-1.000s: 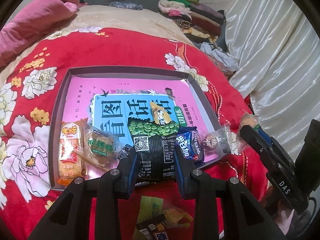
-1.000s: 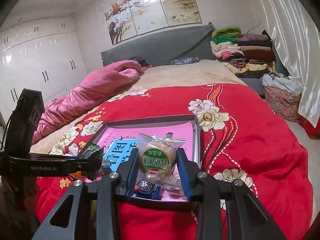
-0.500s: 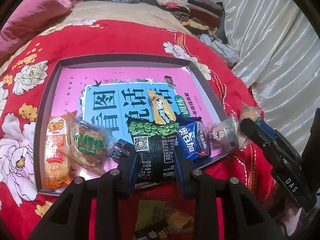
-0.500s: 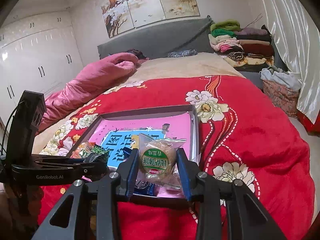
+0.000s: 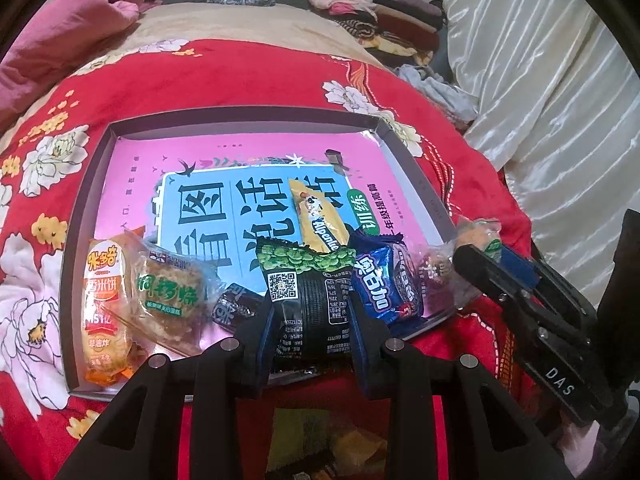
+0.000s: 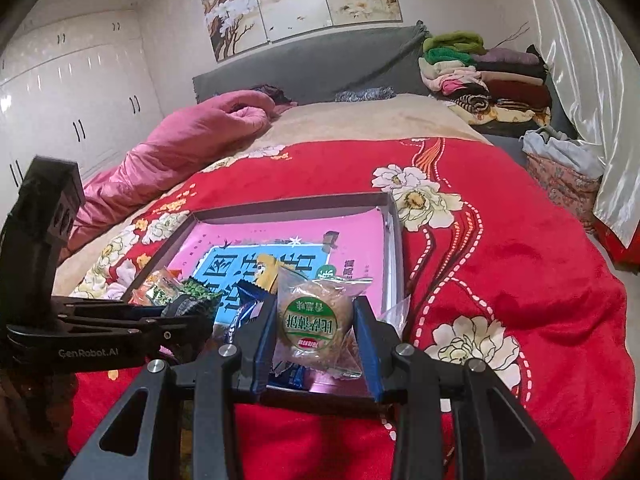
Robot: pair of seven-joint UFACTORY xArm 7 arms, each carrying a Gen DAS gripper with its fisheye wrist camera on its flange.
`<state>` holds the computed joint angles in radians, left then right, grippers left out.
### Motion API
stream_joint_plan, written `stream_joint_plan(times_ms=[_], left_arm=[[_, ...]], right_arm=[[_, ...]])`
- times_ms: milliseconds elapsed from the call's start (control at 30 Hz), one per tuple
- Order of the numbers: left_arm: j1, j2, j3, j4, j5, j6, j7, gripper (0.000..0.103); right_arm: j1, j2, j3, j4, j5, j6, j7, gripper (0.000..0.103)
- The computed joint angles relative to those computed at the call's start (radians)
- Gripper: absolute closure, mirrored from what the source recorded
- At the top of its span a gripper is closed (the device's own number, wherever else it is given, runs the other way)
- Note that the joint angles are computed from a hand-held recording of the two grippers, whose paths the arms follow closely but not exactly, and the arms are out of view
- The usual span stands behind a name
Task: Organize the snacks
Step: 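Lower the black pack into the tray and open the left gripper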
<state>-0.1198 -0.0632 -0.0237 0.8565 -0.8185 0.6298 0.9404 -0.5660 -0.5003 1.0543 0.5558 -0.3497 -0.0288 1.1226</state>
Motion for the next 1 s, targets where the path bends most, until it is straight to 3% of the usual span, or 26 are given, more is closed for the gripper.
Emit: stream_joint_plan(times_ms=[633,1000], left_arm=[[0.003,0.017,-0.007,0.008,-0.01,-0.023,0.0,0.069],[0.008,0.027,-0.01,0.011,-0.014,-0.033,0.003,0.07]], right_arm=[[-0.09,0.08,0.098,0.04,-0.014,-0.033,-0.042,0.065],[-0.14,0.064,0.159,0.061,0.001,0.002,-0.068,0.065]])
